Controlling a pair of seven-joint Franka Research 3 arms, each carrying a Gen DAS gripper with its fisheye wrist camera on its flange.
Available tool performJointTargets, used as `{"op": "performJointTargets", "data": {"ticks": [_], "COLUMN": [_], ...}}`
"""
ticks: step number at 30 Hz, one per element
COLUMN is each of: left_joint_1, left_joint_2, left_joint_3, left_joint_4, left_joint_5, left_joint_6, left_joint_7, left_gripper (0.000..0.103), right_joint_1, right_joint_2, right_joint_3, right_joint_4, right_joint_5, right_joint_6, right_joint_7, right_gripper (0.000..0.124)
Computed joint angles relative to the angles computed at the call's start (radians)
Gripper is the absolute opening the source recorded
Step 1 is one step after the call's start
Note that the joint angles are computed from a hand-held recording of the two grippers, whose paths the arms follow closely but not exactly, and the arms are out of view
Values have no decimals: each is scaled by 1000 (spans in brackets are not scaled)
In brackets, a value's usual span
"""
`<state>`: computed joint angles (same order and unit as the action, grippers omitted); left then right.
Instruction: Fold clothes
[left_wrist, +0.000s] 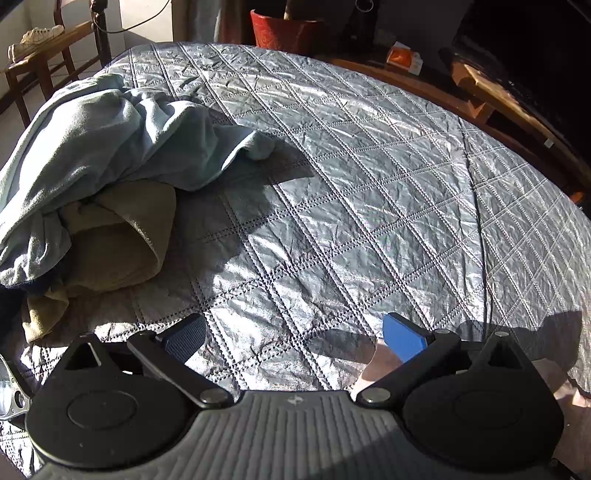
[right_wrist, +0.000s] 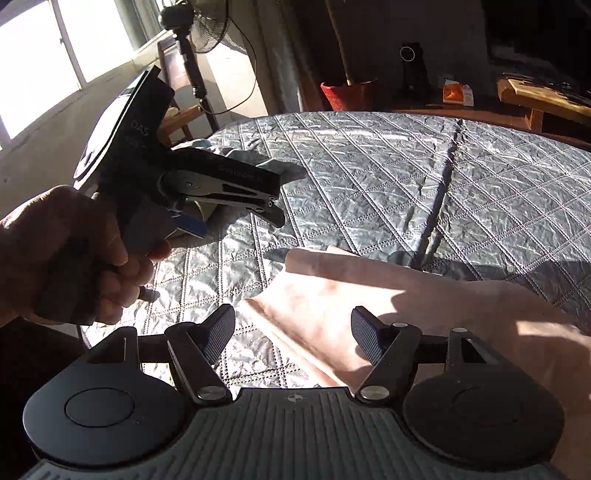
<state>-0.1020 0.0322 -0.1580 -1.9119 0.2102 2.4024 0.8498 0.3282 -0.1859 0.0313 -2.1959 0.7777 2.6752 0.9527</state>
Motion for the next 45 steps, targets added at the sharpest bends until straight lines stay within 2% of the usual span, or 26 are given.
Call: {"op": "performJointTargets", "data": {"ticks": [3, 4, 5, 7, 8, 9, 10, 13, 20, 25, 30, 32, 35, 36, 38, 42, 44, 45], "left_joint_1": [-10, -14, -18, -26, -29, -33, -38, -52, -87, -115, -122, -125, -124, -124, -126, -130, -133, -133], "left_joint_2": [7, 11, 15, 27, 33, 38, 43, 62, 97, 112, 128, 139, 147, 147, 147, 146, 149, 151], "left_joint_3": [-10, -13, -16, -20, -22, -24, -27, -35, -58, -65, -62, -61, -61, -62, -62, -66, -67, -67], "left_joint_4": [5, 9, 13, 24, 30, 36, 41, 70, 117, 128, 141, 150, 155, 156, 154, 151, 152, 154], "left_joint_5": [-20, -24, -26, -27, -30, -33, -35, -36, -51, -19, -26, -21, -28, -31, -30, -25, -22, -24], "left_joint_6": [10, 12, 11, 7, 4, 1, -2, -10, -15, -24, -35, -41, -45, -45, -41, -26, -28, -30], "left_joint_7": [53, 66, 74, 85, 90, 92, 93, 101, 183, 228, 217, 211, 215, 216, 217, 231, 236, 238], "left_gripper": [102, 102, 102, 102, 102, 102, 102, 102, 102, 102, 102, 102, 102, 102, 102, 102, 102, 102], "right_joint_1": [-138, -224, -284, -382, -418, -454, -462, -432, -403, -356, -365, -363, -364, -359, -360, -383, -419, -429], "right_joint_2": [-106, -141, -161, -193, -212, -232, -248, -281, -305, -268, -257, -258, -257, -258, -262, -284, -295, -294], "right_joint_3": [-21, -10, -13, -29, -20, -9, -12, -51, -62, -146, -150, -156, -169, -181, -185, -141, -92, -78], "right_joint_4": [-82, -116, -139, -157, -182, -208, -235, -280, -326, -306, -315, -319, -321, -320, -318, -331, -345, -342], "right_joint_5": [-206, -336, -411, -514, -599, -683, -750, -768, -725, -525, -460, -431, -389, -363, -345, -405, -502, -548], "right_joint_6": [28, 49, 43, -25, -20, -12, -13, -48, -47, -73, -72, -64, -57, -62, -69, -17, 25, 20], "right_joint_7": [202, 304, 372, 501, 508, 512, 462, 359, 310, 303, 284, 274, 266, 258, 244, 220, 218, 207], "right_gripper": [75, 75, 75, 61, 52, 52, 52, 50, 49, 55, 55, 48, 28, 27, 27, 26, 26, 26]}}
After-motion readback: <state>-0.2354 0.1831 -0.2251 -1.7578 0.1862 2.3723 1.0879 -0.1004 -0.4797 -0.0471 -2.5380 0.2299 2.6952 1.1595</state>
